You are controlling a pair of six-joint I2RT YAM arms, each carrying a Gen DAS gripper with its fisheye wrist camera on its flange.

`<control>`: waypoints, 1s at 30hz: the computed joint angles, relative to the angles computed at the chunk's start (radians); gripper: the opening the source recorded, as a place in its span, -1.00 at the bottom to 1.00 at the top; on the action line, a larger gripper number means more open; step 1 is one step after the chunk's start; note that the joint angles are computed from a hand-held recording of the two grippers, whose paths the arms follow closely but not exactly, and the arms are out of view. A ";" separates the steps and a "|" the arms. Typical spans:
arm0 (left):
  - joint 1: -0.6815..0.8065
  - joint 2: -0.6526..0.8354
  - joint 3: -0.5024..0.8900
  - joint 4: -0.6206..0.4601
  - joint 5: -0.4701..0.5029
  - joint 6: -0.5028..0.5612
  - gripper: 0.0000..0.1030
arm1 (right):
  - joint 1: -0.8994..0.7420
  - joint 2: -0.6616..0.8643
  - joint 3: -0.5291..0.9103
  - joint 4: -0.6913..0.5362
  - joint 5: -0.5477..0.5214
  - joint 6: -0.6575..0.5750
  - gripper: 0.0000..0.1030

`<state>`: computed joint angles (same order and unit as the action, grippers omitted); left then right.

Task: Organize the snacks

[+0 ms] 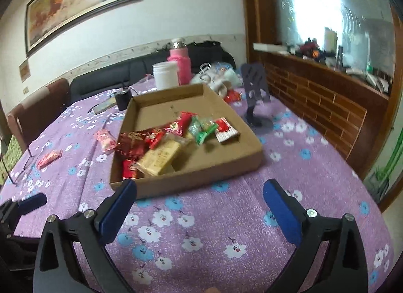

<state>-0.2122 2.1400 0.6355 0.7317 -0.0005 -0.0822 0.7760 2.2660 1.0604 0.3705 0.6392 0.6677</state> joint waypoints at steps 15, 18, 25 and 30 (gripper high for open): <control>-0.082 -0.045 -0.034 0.008 -0.182 0.040 0.97 | 0.067 0.031 0.071 -0.069 0.153 -0.061 0.95; -0.071 -0.048 -0.015 -0.044 -0.184 0.028 0.97 | 0.068 0.030 0.072 -0.072 0.156 -0.065 0.95; -0.044 -0.042 0.009 -0.097 -0.160 0.007 0.97 | 0.068 0.027 0.064 -0.059 0.153 -0.060 0.95; -0.047 -0.038 0.015 -0.109 -0.164 0.002 0.97 | 0.069 0.026 0.055 -0.041 0.154 -0.062 0.95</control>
<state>-0.2596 2.1017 0.6506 0.6231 -0.1644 -0.0799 0.8450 2.2919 1.1150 0.3295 0.7929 0.6054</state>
